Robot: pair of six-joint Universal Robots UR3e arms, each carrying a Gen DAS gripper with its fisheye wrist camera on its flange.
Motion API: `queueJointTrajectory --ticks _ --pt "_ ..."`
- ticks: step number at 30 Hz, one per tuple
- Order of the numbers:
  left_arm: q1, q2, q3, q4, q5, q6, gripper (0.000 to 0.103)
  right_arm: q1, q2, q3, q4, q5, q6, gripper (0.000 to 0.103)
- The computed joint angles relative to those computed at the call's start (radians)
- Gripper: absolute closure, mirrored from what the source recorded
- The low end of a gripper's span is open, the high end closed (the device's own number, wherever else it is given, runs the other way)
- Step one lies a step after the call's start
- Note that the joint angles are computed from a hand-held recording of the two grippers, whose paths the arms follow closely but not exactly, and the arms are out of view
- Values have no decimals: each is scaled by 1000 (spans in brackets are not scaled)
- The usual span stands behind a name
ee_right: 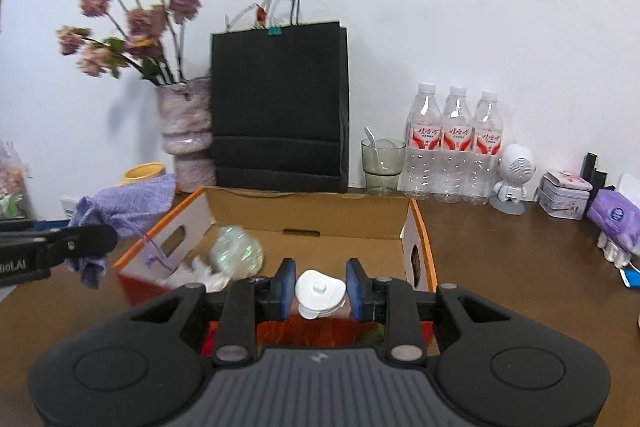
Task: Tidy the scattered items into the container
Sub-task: 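Carry the purple pouch and white heart item into the box and release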
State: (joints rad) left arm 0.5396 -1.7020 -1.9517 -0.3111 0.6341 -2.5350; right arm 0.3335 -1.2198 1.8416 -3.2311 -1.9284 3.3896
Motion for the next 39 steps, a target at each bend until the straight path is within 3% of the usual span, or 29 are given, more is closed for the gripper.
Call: queueJointTrajectory --ticks 6,12,14,15,17,18,19,20,26,28,35,39 --pt "-175 -247 306 -46 172 -116 77 -103 158 -277 221 112 -1 77" --pt "-254 -409 505 -105 273 -167 75 -148 274 -408 284 172 -16 77" --pt "-267 -442 560 -156 291 -174 67 -153 301 -425 273 189 -38 77" --pt "-278 -456 587 -182 311 -176 54 -156 314 -438 281 197 -40 77" --pt "-290 -465 596 -173 338 -182 35 -163 330 -474 338 215 -37 60" --pt "-292 -457 579 -148 348 -185 22 -161 337 -491 364 205 -30 35" --pt "-291 -445 553 -113 358 -189 8 -155 337 -490 364 189 -23 20" --pt "-286 -430 518 -70 357 -187 6 -151 332 -472 342 180 -25 21" --pt "-248 -349 406 -5 325 -147 0 -155 249 -363 296 212 -31 16" --pt "-233 -321 374 -6 315 -139 0 -152 216 -322 282 214 -29 10" --pt "-173 -229 278 -22 269 -122 0 -135 118 -219 268 209 -28 9" --pt "-136 -176 204 37 269 -131 0 -125 66 -163 255 199 -21 9"
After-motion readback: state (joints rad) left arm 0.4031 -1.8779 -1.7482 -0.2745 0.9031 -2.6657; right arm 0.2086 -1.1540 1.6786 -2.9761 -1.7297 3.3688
